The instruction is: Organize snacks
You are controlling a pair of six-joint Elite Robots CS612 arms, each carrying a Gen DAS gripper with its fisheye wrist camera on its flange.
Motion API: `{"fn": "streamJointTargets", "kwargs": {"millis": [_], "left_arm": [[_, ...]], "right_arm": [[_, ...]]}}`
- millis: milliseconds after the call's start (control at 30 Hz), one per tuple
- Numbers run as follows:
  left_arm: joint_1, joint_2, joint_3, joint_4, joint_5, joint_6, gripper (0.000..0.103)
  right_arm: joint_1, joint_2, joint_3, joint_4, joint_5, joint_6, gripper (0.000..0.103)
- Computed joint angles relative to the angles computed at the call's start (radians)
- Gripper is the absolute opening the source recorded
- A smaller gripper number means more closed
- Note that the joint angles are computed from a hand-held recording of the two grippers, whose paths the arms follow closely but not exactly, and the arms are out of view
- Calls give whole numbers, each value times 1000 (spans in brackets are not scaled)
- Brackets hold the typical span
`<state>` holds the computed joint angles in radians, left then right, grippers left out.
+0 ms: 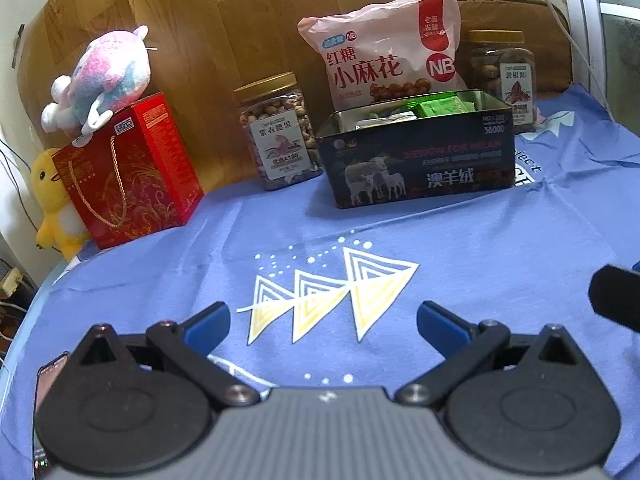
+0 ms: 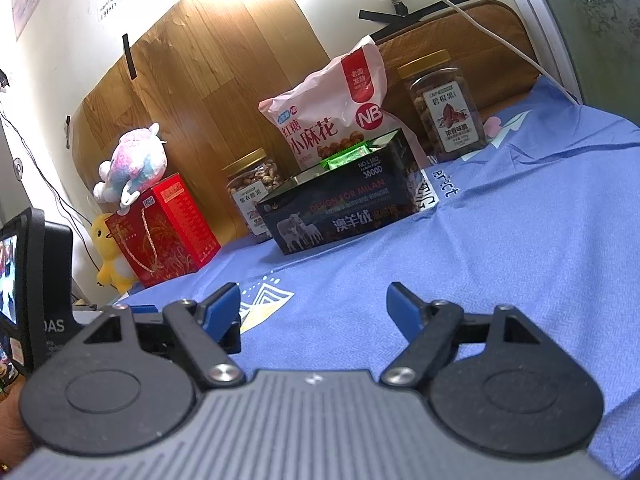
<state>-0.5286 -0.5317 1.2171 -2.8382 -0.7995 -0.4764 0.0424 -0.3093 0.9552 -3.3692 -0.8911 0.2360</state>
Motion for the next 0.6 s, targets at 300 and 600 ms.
{"fn": "streamJointTargets", "kwargs": {"millis": [300,600], "left_arm": [[4,-2,1,23,2,-12,103],[11,-4,3,37,-29,-25,103]], "right_arm": [[1,-1,2,-1,-2,1,82],[1,-1,2,-1,-1,-1,82]]}}
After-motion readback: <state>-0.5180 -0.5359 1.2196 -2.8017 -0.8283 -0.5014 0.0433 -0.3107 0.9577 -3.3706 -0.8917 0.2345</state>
